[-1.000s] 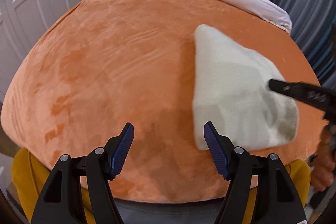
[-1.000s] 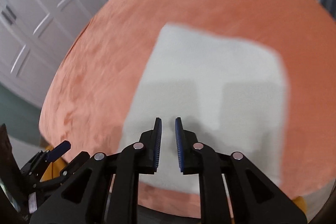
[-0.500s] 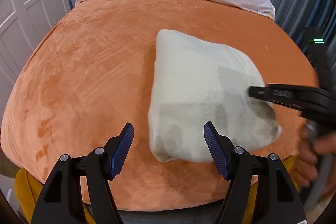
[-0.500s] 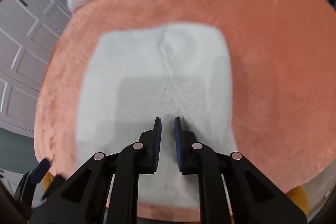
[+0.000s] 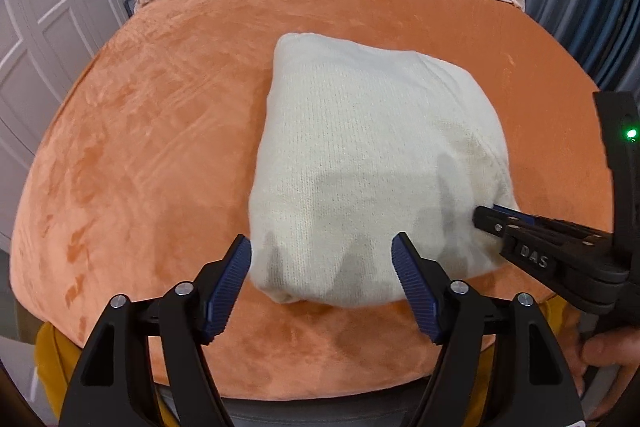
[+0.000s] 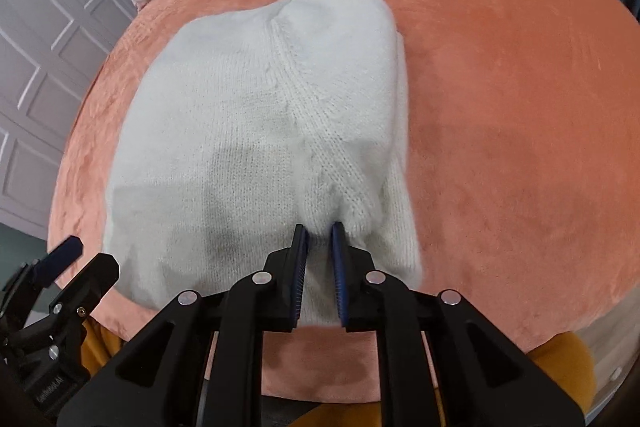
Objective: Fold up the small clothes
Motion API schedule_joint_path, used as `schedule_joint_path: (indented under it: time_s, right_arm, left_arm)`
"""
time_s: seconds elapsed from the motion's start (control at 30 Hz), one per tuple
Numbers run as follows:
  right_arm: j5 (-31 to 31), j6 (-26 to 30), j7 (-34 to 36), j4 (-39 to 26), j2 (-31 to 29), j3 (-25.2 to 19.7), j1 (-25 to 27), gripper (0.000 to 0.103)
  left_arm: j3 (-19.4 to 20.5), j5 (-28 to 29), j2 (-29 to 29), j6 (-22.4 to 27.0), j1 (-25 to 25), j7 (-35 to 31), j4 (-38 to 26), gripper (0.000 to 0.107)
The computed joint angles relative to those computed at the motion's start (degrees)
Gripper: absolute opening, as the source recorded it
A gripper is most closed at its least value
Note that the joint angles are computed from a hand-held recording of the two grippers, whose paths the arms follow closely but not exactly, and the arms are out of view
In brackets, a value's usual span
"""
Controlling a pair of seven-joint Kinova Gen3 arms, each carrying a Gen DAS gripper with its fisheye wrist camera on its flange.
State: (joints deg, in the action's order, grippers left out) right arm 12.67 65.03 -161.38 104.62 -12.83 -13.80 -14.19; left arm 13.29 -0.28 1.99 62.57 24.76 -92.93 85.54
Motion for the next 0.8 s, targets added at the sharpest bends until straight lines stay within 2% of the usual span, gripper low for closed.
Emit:
schedule_joint_path:
  time_s: [0.13,0.2,0.27,0.37,0.43,0.57,0.67,0.73,0.8]
  right_arm:
    - [2.71,2.77,-5.54,-1.53,-3.8,-3.88,0.69,0.013]
    - [3.85,5.74,-7.8,-2.44,-4.91,-6.0,1.18,0.018]
    - [2.51,6.62,-7.53,-1.9,-5.28,-5.73,1.24,0.023]
    - [-0.68,3.74,-4.64,1.95,-2.5,-2.55,-0.2,0.021]
    - [1.64,2.29,-5.99,3.37,-1.67,-4.3,-0.07,0.021]
    - [3.21,5.56,-5.68,0.7,0.67,-4.12,-1.93,0.022]
    - [2.21,4.62,-6.46,1.25,-3.25,-2.95,-2.25,0.024]
    - [2.4,2.71,-8.27,1.88,-6.83,-3.69,-0.85,0.025]
    - [2.44,0.3,-8.4,2.68,-10.1,-3.41,0.99,0.031]
  left_arm:
    - [0.31,-1.02,-0.01,-0.07,0.53,0.75,-0.02,0.073]
    - [0.45,-1.27,0.05,-0.17,0.79,0.97,-0.02,0.073]
    - [0.62,-1.78,0.19,-0.21,1.16,1.48,0.04,0.073]
    - [0.69,-2.02,0.47,0.16,1.47,2.02,-0.01,0.073]
    - [0.82,-2.49,0.48,0.32,1.82,2.18,0.09,0.073]
    - [1.14,-4.6,0.53,0.07,2.69,3.33,0.51,0.073]
    - [0.75,-4.22,0.63,0.3,2.43,3.4,0.29,0.073]
    - [0.51,-4.49,0.62,0.14,2.18,3.53,0.32,0.075]
    - [0.34,-4.48,0.76,0.16,1.96,4.05,0.26,0.075]
